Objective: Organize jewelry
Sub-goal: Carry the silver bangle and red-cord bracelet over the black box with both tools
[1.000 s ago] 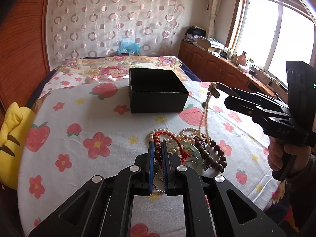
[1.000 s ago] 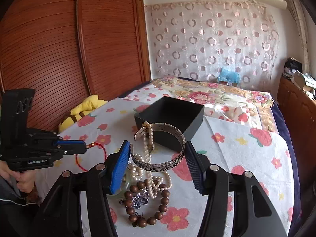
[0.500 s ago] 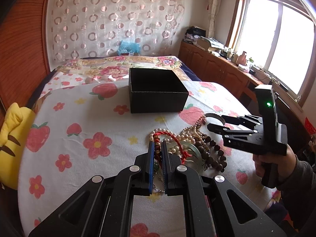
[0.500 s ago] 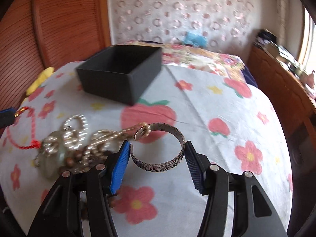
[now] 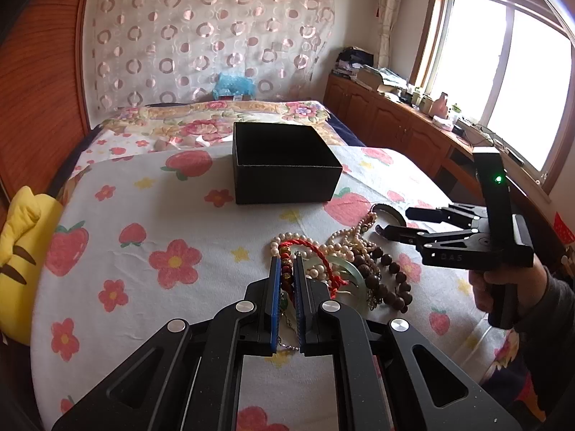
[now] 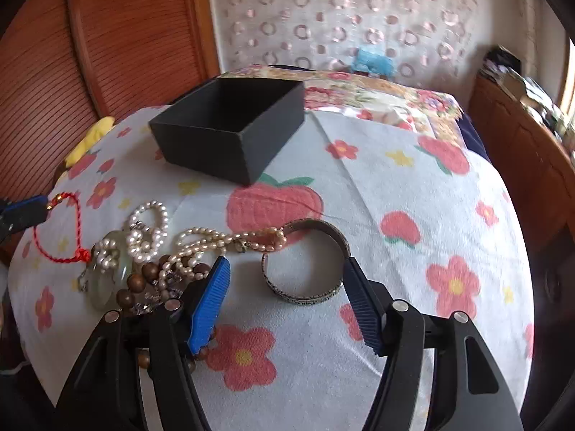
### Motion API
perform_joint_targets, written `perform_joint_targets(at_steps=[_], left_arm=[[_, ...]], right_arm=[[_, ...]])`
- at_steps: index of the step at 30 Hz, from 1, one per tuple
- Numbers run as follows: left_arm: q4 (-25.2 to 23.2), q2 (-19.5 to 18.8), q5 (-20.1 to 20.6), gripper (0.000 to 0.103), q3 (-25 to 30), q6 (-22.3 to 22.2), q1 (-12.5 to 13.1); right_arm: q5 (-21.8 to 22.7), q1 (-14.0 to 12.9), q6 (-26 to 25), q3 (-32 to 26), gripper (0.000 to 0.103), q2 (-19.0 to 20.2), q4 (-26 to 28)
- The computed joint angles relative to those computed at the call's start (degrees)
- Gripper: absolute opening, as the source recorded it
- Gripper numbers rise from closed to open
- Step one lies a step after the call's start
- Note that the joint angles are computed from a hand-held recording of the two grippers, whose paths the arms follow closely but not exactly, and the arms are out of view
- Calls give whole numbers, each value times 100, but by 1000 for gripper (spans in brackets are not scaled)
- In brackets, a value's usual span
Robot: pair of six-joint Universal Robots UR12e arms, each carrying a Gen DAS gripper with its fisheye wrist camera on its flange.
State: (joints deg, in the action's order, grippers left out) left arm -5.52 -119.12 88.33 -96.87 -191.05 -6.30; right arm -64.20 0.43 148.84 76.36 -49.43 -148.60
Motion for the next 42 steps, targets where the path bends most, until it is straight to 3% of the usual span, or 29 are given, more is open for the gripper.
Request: perform_joint_targets(at_steps=[2, 4, 14, 18, 22, 31, 42], left_arm=[[4, -2, 2, 6, 3, -2, -1], [2, -3, 4, 6, 4, 3, -1], [-24, -5, -4, 6, 16, 24, -13], [-39, -1, -18, 6, 19, 35, -10], [-38, -7, -5, 6, 24, 35, -17], [-13, -11, 4, 6, 19, 48, -17], [-40, -226, -22, 6, 509, 288, 61]], right_arm=[[-72, 1, -98, -16, 68, 14, -96], [-145, 10, -379, -111, 75, 57, 48], [-248, 19, -1593, -465, 75, 189, 606], [-126, 0, -1854, -684, 61, 261, 1147], [-56, -10, -1818, -616, 61, 238, 1072], [-286, 20, -1021, -311, 60, 170, 24], [347, 6, -939, -409, 60, 71, 6]])
